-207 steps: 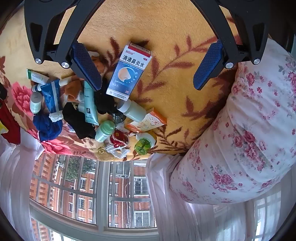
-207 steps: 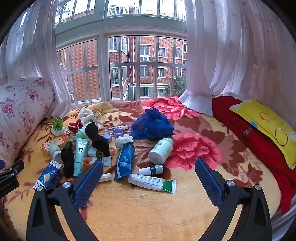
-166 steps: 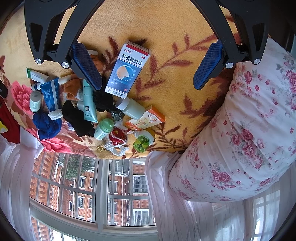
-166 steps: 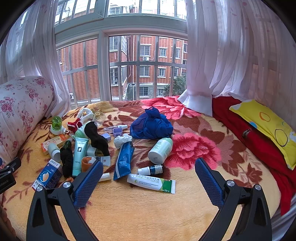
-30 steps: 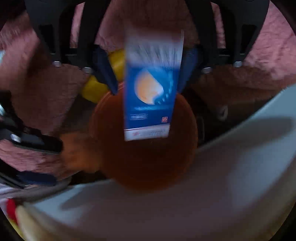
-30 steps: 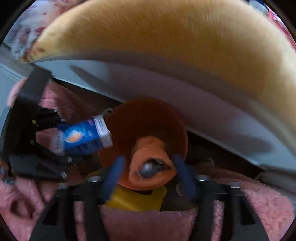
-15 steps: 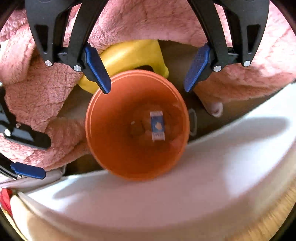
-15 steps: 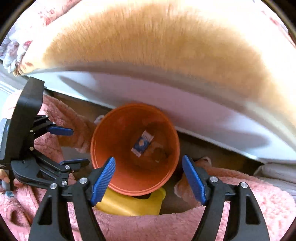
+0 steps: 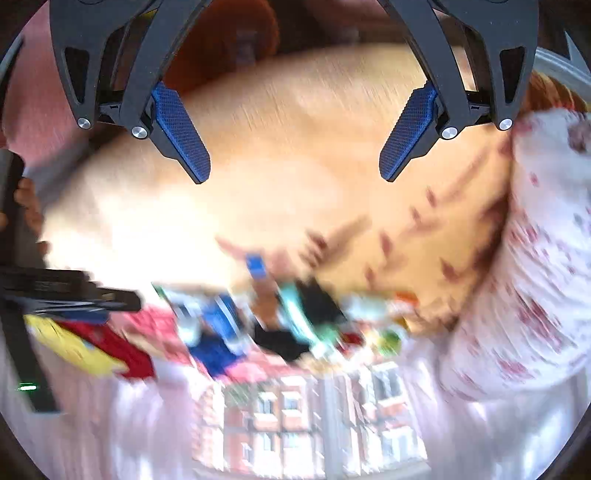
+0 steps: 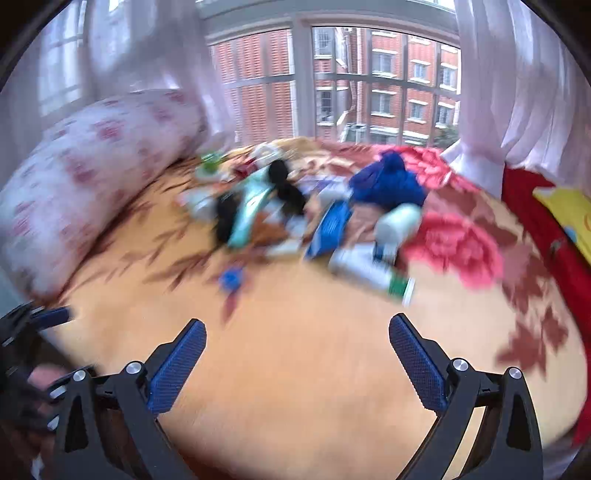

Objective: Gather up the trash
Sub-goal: 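Grasp the blue wrapper with the right gripper while the left grasps a white bottle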

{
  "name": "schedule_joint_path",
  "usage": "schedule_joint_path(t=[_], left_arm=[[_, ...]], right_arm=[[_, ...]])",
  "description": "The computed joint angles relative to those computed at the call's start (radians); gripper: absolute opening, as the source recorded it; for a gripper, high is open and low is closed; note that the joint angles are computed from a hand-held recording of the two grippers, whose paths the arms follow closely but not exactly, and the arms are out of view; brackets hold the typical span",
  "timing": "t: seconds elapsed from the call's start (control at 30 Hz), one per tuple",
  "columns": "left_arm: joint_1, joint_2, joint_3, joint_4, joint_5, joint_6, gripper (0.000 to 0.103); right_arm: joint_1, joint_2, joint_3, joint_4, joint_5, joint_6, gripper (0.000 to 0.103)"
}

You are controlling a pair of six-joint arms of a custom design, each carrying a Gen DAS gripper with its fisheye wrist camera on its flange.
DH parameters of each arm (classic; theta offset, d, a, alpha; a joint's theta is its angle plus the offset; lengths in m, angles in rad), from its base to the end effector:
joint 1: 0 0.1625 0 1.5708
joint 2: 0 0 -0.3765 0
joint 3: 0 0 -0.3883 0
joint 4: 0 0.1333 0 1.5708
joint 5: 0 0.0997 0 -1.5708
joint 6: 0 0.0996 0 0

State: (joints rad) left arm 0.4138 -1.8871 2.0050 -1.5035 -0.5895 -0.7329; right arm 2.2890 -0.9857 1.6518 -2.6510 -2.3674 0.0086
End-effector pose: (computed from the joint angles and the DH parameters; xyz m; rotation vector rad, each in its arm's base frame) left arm -0.2393 -0.3411 0.4019 0.5917 2.2099 -0.8650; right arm 0.4630 -0.4354 0.2128 0.6374 -2.3335 0.8335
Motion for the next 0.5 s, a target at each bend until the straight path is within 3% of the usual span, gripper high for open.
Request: schedule_joint_path(t=[0.1,0.17,0.23,0.27,0.33,0.37,0.4,0.5], left_arm=[[0.046,0.046,-0.02,-0.109,0.038,0.059,0.091],[0.07,0.068,-0.023,-0.165,0.043,0.089,0.091],[0.099,0.087,-0.026,-0.215,0.044,0.129,0.091],[0.109,0.091,-0.028,-0.221,0.044,0.133,0.091],[0.128,0.104,-0.03,-0.245,0.045,0.15,0.091],[0.132,0.115,-0.033,-0.252,0.044,0.152,0.091],[0.137,0.118,-0.034,-0.261,0.045,0.157,0.091],[0.154,0.121,-0.038,-0.286,0.037,0.172,0.091]], right_arm=[[-0.065,0.133,-0.165,0.024,-0.031,-0.009,0.095],[-0.11,0.281,-0.349,0.115,-0.127,-0.013,0.092],[-0.141,0.367,-0.459,0.212,-0.198,-0.006,0.076],[-0.16,0.406,-0.524,0.303,-0.199,0.026,0.071],[-0.19,0.429,-0.597,0.455,-0.116,0.11,0.04],[-0.189,0.433,-0.609,0.471,-0.116,0.129,0.039],[-0.184,0.434,-0.608,0.454,-0.124,0.12,0.031],[-0.157,0.372,-0.535,0.397,-0.11,0.113,0.029]])
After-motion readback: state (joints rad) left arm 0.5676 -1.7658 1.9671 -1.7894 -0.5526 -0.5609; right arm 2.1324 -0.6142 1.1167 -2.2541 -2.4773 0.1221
